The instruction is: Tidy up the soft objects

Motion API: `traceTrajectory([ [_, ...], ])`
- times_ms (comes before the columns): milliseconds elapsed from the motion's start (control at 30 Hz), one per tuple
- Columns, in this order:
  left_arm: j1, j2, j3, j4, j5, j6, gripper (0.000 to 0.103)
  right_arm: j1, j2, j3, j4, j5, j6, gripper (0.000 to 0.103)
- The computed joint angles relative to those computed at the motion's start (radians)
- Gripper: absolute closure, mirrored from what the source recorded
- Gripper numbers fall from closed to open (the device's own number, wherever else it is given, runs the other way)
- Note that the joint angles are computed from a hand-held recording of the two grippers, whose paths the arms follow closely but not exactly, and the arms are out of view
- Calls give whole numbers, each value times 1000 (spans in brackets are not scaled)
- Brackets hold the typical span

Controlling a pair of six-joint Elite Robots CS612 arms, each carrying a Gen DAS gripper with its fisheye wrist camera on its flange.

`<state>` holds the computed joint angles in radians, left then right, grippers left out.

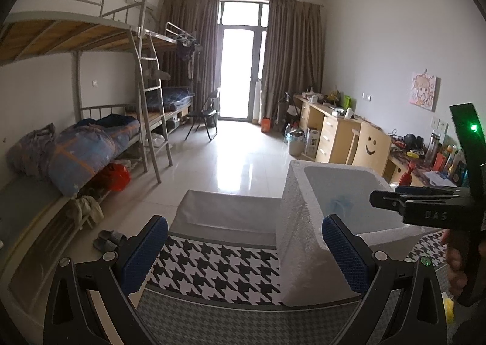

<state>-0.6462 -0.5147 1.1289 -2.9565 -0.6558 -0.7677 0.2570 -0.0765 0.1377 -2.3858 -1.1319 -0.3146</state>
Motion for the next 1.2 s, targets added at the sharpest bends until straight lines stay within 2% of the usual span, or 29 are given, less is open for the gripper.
traceTrajectory([
  [67,0,0,-1,-4,-2,3,1,-5,5,-18,31,27,0,31],
  [200,-2,1,-5,-7,-1,10,1,-6,-49,95,-53,25,-13,31],
  [433,-10,3,-15,-10,1,27,1,-9,-96,196,-133,27,-18,29],
  [600,-16,0,-11,-18,8,39,1,-14,-134,284,-233,19,-7,15],
  [700,-20,0,-14,-23,11,49,1,-15,-144,309,-279,4,-7,12],
  [1200,-47,11,-41,-84,22,146,1,-41,-227,479,-421,36,19,12],
])
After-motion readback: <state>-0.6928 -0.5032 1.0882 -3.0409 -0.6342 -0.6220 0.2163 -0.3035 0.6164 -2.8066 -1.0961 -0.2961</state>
